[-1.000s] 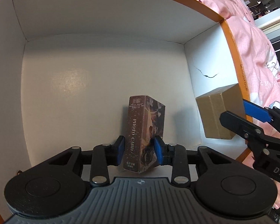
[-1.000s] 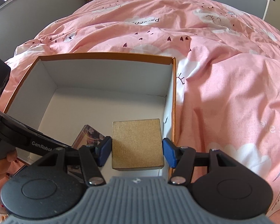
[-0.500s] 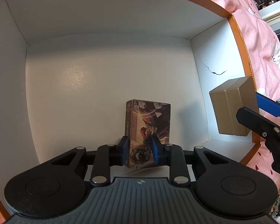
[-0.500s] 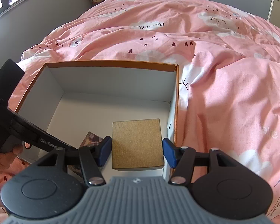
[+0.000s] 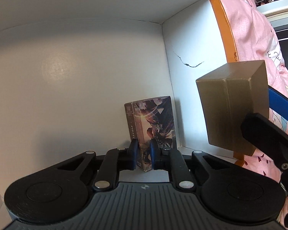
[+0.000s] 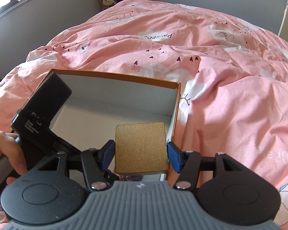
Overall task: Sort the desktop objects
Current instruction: 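Open the left tool to release the photo card box while the right releases the tan box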
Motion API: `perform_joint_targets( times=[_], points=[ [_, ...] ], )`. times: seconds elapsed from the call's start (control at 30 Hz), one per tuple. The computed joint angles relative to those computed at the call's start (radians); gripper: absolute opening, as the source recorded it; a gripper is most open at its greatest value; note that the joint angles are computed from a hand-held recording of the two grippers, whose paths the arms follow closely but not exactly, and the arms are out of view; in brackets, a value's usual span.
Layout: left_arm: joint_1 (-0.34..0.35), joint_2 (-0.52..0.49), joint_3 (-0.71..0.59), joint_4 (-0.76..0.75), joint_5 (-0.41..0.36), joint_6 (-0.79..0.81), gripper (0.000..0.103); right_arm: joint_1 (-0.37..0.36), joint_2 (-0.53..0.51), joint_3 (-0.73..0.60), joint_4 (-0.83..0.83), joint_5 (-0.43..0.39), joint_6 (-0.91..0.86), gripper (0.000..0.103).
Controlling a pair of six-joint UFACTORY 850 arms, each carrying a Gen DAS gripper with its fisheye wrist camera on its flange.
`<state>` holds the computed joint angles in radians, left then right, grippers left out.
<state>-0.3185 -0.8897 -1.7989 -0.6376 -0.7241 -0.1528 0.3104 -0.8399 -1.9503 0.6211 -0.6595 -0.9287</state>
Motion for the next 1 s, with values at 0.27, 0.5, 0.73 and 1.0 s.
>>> perform_joint_targets(
  times=[0.27, 0.5, 0.73, 1.0],
  points=[
    [0.0, -0.057, -0.082, -0.044, -0.045, 0.031, 0.014, -0.001, 0.041, 0.049, 0.042, 0.107, -0.037, 0.062],
    [0.0, -0.06, -0.091, -0.024, -0.039, 0.024, 0.014, -0.009, 0.021, 0.027, -0.002, 0.1, 0.035, 0.062],
    [0.01, 0.107, 0.098, 0.181, 0.15, -0.095, 0.014, -0.001, 0.001, -0.009, 0.073, 0.044, -0.015, 0.062],
    [0.032, 0.17, 0.162, 0.355, 0.242, -0.315, 0.014, 0.063, -0.145, -0.179, -0.095, 0.004, 0.203, 0.062]
  ],
)
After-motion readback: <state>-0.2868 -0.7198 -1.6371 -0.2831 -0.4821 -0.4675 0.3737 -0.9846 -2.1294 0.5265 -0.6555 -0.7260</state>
